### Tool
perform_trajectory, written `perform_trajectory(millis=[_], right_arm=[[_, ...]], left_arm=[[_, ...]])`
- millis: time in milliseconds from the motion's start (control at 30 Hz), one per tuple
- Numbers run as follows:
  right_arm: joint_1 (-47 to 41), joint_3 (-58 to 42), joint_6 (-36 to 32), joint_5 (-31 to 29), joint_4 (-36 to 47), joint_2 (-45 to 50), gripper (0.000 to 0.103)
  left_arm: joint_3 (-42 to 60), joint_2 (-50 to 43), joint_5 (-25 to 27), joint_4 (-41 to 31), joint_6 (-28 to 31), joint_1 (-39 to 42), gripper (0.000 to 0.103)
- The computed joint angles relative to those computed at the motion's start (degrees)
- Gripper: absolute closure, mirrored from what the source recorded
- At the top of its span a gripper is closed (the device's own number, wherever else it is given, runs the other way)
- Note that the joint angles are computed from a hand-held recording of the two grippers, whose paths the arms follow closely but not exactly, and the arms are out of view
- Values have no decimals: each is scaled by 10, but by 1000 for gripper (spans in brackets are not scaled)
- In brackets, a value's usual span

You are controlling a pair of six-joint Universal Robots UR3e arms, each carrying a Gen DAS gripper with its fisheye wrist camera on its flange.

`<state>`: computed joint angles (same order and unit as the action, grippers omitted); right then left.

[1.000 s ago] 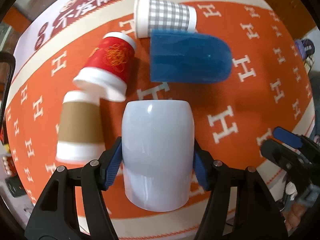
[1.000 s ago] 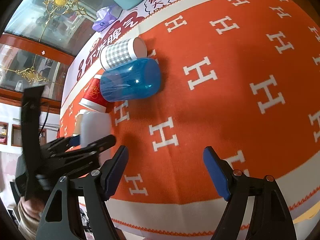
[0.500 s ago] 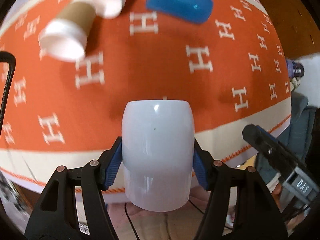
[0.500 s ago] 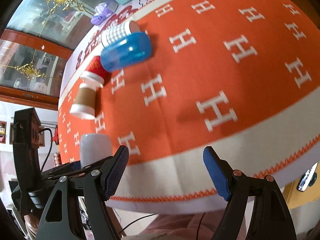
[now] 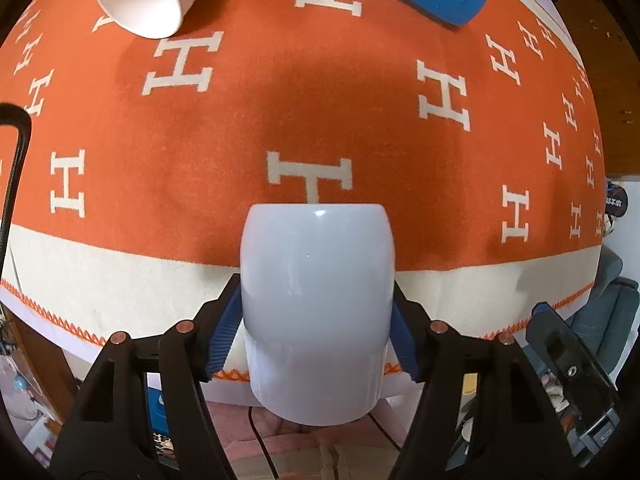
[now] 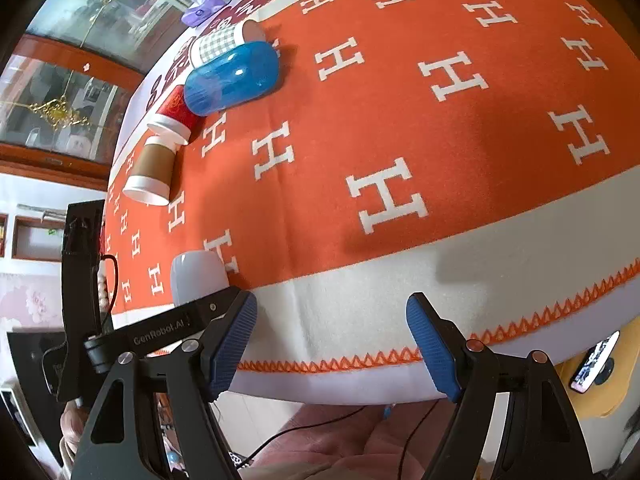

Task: Flip cup upside down
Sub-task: 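Lift the white cup with the left gripper and pull it back, then rotate the left gripper to turn the white cup's base upward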

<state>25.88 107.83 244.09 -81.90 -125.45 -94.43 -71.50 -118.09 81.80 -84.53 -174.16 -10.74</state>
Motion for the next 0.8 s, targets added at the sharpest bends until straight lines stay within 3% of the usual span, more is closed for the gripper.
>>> perform_trajectory(millis=[100, 200, 500, 600, 800], right_arm=[[1, 4, -11, 8, -8, 2, 24], [4, 4, -15, 16, -17, 4, 24], [21, -35, -13, 19, -40, 50, 24], [27, -54, -12, 21, -41, 73, 24], [38, -66, -5, 16, -37, 87, 24]], left_arm=[[-3, 19, 3, -2, 5, 2, 25], [1, 33, 0, -16, 18, 7, 21], [19, 86, -24, -80, 91, 50, 25], [-2, 98, -14, -67, 117, 67, 34], [-40, 100, -32, -44, 124, 79, 37]])
